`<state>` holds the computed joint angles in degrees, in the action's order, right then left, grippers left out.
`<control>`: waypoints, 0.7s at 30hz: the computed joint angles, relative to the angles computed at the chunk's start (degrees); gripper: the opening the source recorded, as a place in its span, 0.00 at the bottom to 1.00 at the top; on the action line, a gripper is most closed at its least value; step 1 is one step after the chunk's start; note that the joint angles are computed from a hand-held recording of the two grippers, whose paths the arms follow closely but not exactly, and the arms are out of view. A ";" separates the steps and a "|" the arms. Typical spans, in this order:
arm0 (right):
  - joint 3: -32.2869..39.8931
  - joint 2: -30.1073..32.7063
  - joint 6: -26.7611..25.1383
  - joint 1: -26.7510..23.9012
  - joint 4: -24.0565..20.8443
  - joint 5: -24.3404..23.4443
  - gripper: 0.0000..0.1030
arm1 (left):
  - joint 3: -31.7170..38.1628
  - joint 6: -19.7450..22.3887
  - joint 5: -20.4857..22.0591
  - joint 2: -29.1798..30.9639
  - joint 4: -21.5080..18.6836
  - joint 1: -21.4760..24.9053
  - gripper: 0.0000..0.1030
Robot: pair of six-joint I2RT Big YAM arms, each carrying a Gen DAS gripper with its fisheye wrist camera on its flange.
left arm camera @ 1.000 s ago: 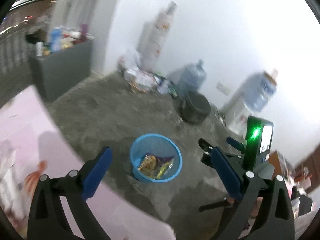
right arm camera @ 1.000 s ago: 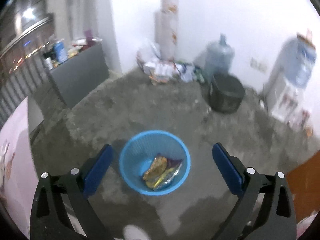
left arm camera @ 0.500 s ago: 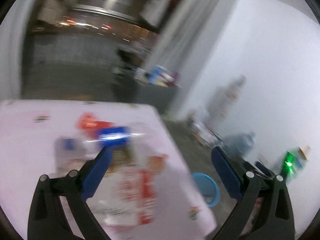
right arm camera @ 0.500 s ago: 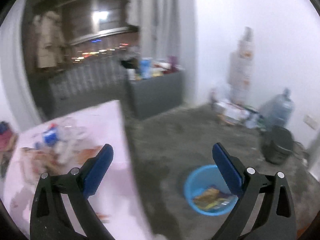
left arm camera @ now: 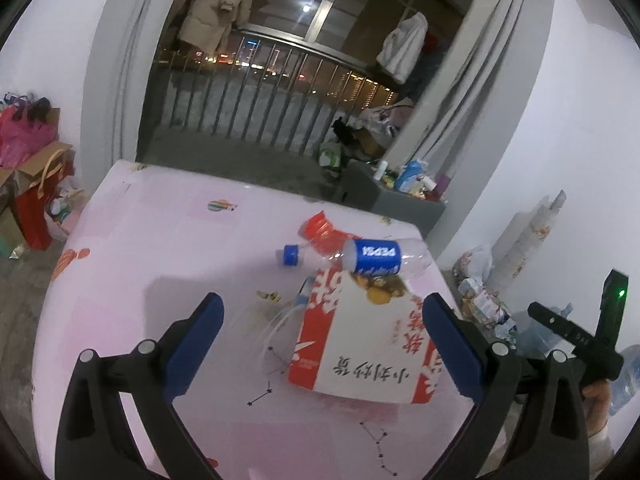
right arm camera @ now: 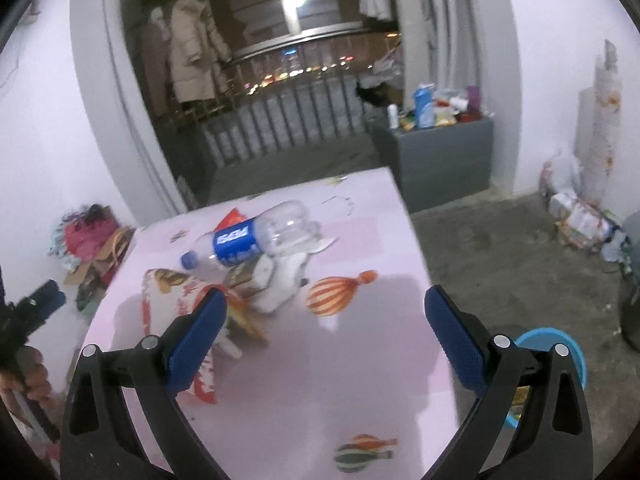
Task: Collect trash
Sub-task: 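Return both tools to the table above the red-and-white snack bag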
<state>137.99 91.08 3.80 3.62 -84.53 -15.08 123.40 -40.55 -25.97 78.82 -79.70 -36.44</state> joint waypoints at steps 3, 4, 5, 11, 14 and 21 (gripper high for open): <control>1.56 1.09 -0.14 1.29 -2.00 -0.46 0.92 | 0.27 -0.26 -1.21 0.53 -1.64 -0.36 0.94; 2.55 1.63 -0.21 1.55 -2.99 -0.64 0.92 | 0.42 -0.25 -1.94 0.86 -2.14 -0.74 0.95; 3.53 2.20 -0.32 1.67 -3.87 -0.91 0.92 | 0.24 0.08 -2.09 1.01 -1.90 -0.59 0.94; 7.80 4.65 -0.02 2.44 -6.39 -1.60 0.92 | 0.90 1.35 -4.37 2.03 -2.74 -1.67 0.95; 8.91 5.25 0.70 2.46 -7.25 -2.58 0.92 | 2.12 2.23 -5.18 2.76 -3.85 -1.84 0.94; 14.56 8.40 2.04 1.90 -11.06 -3.40 0.89 | 4.09 2.57 -5.80 3.29 -5.46 -2.19 0.95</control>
<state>152.55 99.48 5.84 5.51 -95.59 -18.48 127.49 -37.98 -31.77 82.11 -85.17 -38.64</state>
